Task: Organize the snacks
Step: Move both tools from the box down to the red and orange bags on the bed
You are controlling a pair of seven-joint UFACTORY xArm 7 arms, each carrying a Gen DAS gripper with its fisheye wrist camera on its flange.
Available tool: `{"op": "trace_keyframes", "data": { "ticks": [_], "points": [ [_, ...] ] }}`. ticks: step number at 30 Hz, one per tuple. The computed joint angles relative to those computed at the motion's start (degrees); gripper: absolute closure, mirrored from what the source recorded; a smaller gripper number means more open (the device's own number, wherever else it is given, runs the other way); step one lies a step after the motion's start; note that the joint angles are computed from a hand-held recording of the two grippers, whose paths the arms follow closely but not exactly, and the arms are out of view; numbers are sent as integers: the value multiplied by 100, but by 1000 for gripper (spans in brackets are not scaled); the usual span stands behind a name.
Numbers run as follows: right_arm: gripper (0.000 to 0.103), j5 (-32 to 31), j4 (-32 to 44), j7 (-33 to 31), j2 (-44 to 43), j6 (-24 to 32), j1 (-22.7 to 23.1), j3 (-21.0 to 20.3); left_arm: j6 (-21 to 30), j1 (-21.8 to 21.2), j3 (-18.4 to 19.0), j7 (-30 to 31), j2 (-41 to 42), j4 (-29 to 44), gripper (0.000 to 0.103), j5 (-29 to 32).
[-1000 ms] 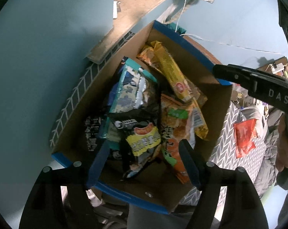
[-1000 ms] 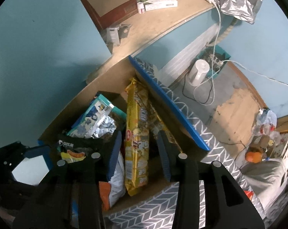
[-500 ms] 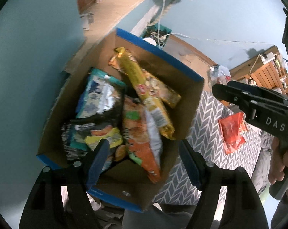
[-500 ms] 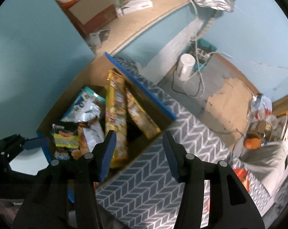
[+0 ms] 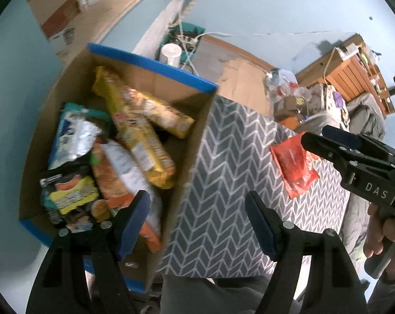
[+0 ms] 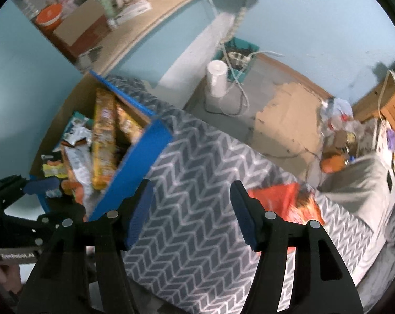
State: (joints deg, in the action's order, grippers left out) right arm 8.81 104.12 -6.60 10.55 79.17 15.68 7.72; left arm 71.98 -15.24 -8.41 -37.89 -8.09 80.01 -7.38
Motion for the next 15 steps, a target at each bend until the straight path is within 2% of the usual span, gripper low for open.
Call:
{"op": "trace_keyframes", "data": {
  "ticks": [5, 8, 15],
  "points": [
    [36, 51, -471, -45, -353, -106, -274, -177, 29, -144, -105, -17, 454, 448, 26, -7],
    [33, 39, -636, -75, -463, -141, -428, -257, 64, -253, -152, -79, 701, 703, 23, 20],
    [32, -74, -911, -120, -497, -205, -799, -440, 179, -523, -194, -164, 1467, 1515, 23, 160]
  ]
}}
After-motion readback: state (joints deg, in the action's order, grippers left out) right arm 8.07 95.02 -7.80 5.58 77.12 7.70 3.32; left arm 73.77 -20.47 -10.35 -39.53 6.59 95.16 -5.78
